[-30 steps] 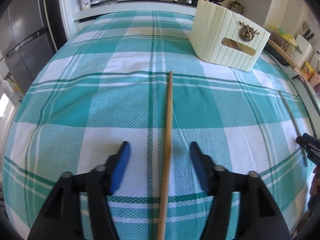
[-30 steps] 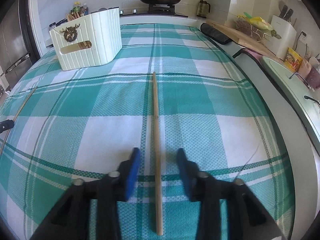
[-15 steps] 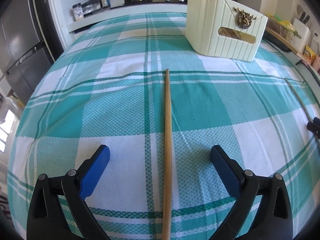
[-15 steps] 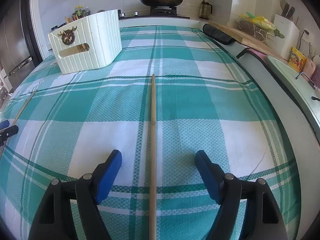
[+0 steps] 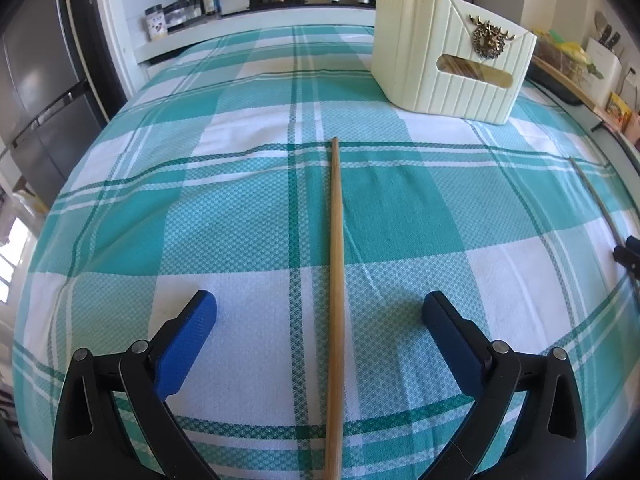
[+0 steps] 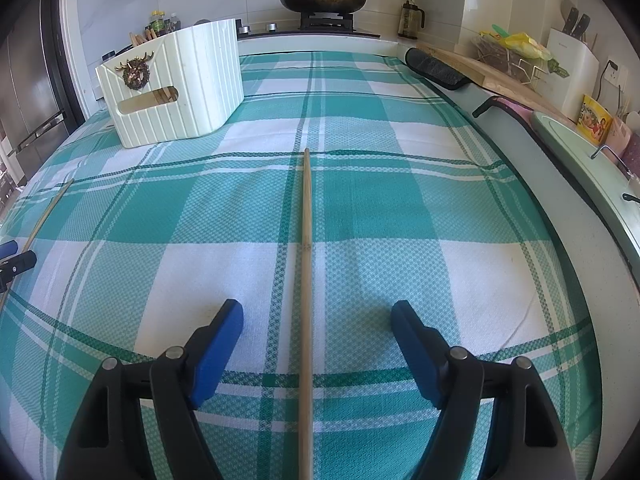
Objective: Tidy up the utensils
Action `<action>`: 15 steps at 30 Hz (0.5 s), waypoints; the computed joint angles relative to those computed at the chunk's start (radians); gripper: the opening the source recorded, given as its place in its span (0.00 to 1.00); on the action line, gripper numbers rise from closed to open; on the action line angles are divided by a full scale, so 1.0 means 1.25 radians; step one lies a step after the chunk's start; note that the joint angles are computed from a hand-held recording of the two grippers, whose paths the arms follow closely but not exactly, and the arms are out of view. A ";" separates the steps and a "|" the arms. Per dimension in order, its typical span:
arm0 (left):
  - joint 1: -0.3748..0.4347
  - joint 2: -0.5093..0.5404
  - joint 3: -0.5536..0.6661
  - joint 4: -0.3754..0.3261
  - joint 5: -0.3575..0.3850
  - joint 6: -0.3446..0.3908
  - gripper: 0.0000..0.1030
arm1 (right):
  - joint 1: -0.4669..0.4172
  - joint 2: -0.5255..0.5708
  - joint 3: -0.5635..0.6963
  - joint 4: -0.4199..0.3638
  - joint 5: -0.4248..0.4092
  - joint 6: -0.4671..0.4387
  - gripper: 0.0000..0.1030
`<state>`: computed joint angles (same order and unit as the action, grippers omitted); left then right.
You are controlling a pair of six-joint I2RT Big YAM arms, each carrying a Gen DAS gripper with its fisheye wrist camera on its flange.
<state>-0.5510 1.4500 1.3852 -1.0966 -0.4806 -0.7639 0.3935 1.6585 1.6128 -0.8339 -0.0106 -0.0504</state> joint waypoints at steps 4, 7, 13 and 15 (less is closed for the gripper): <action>0.000 -0.001 -0.002 0.004 0.001 -0.002 0.99 | 0.000 0.000 0.000 0.000 0.000 0.000 0.76; 0.001 -0.002 -0.002 0.004 0.004 -0.001 0.99 | 0.000 0.000 0.000 0.000 0.000 0.000 0.76; 0.023 0.006 0.043 -0.059 0.137 0.065 0.98 | 0.000 0.003 0.009 -0.017 -0.002 0.002 0.76; 0.036 0.002 0.050 -0.056 0.174 0.095 0.97 | -0.001 0.023 0.056 -0.094 -0.008 -0.006 0.76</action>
<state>-0.5056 1.4529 1.4474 -1.1667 -0.2636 -0.6452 0.3923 1.6868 1.6821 -0.9509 -0.0210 -0.0580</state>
